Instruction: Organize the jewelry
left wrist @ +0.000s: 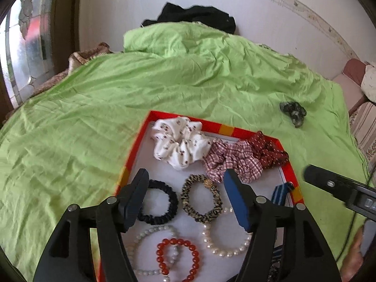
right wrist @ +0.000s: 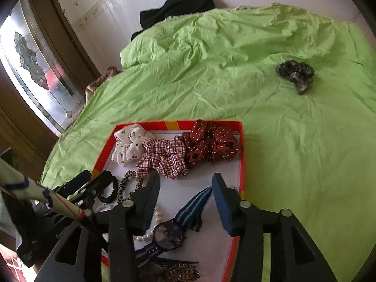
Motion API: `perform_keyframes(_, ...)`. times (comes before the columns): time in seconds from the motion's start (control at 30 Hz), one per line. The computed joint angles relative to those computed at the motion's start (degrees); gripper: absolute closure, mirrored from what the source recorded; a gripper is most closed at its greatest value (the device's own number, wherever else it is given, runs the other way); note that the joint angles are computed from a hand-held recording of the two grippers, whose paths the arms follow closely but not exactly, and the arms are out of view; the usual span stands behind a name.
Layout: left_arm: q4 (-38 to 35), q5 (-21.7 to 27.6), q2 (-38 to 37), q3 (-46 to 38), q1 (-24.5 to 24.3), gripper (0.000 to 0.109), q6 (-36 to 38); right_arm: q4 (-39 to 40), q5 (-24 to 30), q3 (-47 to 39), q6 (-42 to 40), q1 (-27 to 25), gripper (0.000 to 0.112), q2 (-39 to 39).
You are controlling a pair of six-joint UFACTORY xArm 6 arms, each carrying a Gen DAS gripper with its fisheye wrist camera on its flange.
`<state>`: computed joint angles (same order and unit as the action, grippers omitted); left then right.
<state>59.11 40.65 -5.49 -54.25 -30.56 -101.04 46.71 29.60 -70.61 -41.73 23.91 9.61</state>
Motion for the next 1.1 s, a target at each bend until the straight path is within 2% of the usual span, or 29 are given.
perform_keyframes(0.23, 6.7, 10.7, -2.8, 1.0, -5.5, 0.034, -5.4, 5.1, -1.0, 9.8, -6.2, -1.3, 0.056, -8.1)
perform_keyframes(0.3, 8.2, 16.3, -2.6, 0.3, -8.3, 0.027, -6.1, 6.4, -1.8, 12.9, -7.7, -1.4, 0.056, -10.4)
perform_keyframes(0.33, 9.2, 19.6, -2.4, -0.1, -9.9, 0.019, -6.8, 6.9, -2.4, 14.4, -8.4, -1.4, 0.056, -11.5)
perform_keyframes(0.37, 11.1, 24.7, -2.0, -0.6, -12.5, 0.013, -8.3, 7.7, -2.9, 16.2, -9.5, -1.4, 0.056, -12.8)
perform_keyframes(0.43, 13.7, 30.5, -2.1, -0.6, -15.7, 0.008, -10.0, 8.4, -4.2, 19.0, -10.7, -1.2, 0.056, -14.9)
perform_keyframes(0.57, 15.9, 37.0, -3.0, -0.2, -20.5, 0.006, -11.4, 9.2, -7.8, 25.0, -12.5, -0.5, 0.056, -18.9)
perform_keyframes(0.7, 13.9, 39.1, -4.3, -0.1, -23.3, 0.006, -11.6, 8.5, -10.8, 30.4, -13.4, 0.0, 0.055, -22.7)
perform_keyframes(0.83, 8.9, 41.2, -4.6, -0.1, -25.8, 0.006, -12.1, 9.2, -11.2, 34.1, -14.4, -0.3, 0.052, -25.7)
perform_keyframes(1.1, 0.7, 40.9, -5.2, 3.3, -30.8, 0.006, -19.2, 12.3, -13.8, 40.2, -18.8, 1.5, 0.048, -30.8)
